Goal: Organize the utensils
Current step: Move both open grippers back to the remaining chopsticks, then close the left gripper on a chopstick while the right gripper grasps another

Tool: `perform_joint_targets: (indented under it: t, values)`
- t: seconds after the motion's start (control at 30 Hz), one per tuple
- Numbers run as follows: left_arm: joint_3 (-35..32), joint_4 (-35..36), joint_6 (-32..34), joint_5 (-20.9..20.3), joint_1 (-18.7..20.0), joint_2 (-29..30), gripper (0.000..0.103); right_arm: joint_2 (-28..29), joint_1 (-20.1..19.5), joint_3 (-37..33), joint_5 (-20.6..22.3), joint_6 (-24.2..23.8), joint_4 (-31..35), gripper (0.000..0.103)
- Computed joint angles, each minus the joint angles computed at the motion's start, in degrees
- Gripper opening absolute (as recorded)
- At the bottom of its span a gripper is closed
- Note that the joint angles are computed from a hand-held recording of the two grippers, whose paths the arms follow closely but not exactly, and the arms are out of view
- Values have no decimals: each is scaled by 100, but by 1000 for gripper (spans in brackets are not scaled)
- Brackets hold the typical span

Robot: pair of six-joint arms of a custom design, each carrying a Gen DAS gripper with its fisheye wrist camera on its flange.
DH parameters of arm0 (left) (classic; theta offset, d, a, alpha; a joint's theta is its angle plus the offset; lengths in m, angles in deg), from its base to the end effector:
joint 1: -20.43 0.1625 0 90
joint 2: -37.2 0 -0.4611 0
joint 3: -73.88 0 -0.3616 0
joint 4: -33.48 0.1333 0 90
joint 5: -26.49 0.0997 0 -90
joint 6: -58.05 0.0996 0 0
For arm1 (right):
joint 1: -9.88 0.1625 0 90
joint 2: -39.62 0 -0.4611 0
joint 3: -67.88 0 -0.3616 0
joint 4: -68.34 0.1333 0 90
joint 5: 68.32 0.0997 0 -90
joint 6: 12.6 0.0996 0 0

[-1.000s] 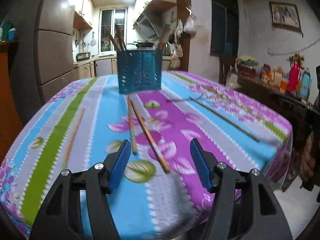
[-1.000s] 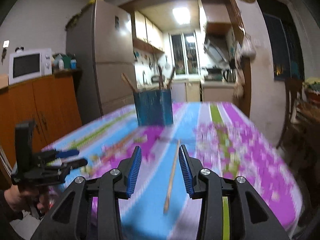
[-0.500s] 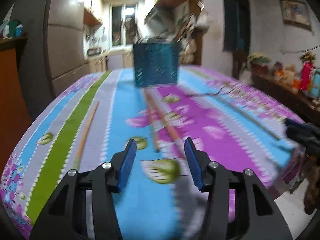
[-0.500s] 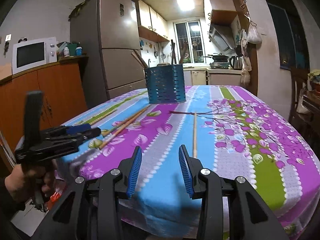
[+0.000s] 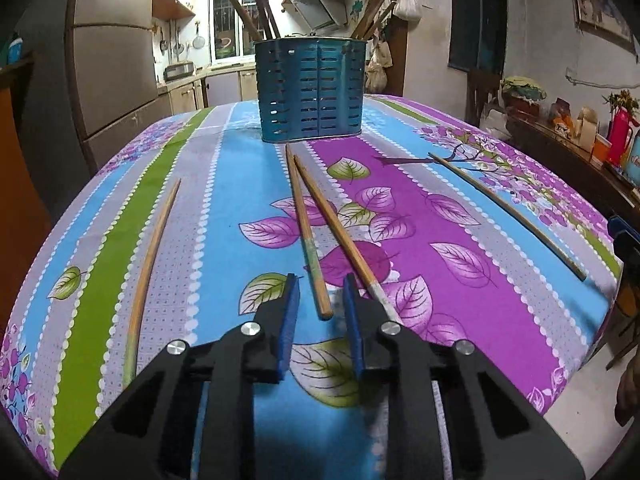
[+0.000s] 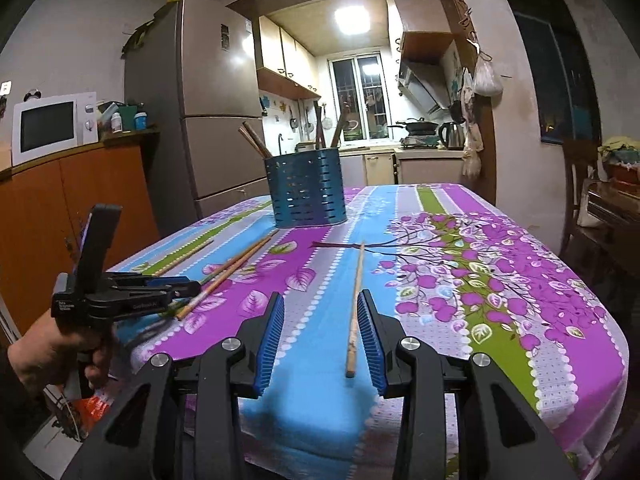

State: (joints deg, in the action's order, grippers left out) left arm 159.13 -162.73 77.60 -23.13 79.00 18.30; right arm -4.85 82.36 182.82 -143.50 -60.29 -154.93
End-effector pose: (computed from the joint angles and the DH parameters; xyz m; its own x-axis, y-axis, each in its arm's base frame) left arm -0.1996 -0.7060 -0.0137 -0.6826 0.2596 -0.6831 0.6672 0.6029 -0.4376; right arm -0.0235 -0.6020 0.1894 -0.7684 -0.2725 0.5790 -0.6398 0.3482 -0.6852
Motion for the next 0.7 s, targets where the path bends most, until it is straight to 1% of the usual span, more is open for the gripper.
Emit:
perform_joint_targets:
  t: [0.1,0.17,0.23,0.37,0.63,0.7]
  values:
    - [22,-157,9,36,-17,38,19,76,-70,-45,-9,-28,-30,33]
    - [63,-344,97,12,-34,81,11,129,-105,-80,-22,-82,-17,27]
    - [71,-467,199,62,-69,137,7,165,-124,-105,-41,-124,27,25]
    - [51,-487,190,74,-72,150,7,238,-153,-125,-27,-203,-27,25]
    - [33,-480,190,71,-61,151,7,373,-134,-276,-327,-189,-11,24]
    - [31,-499,184,75,-65,160,7,419,-136,-324,-340,-210,-83,21]
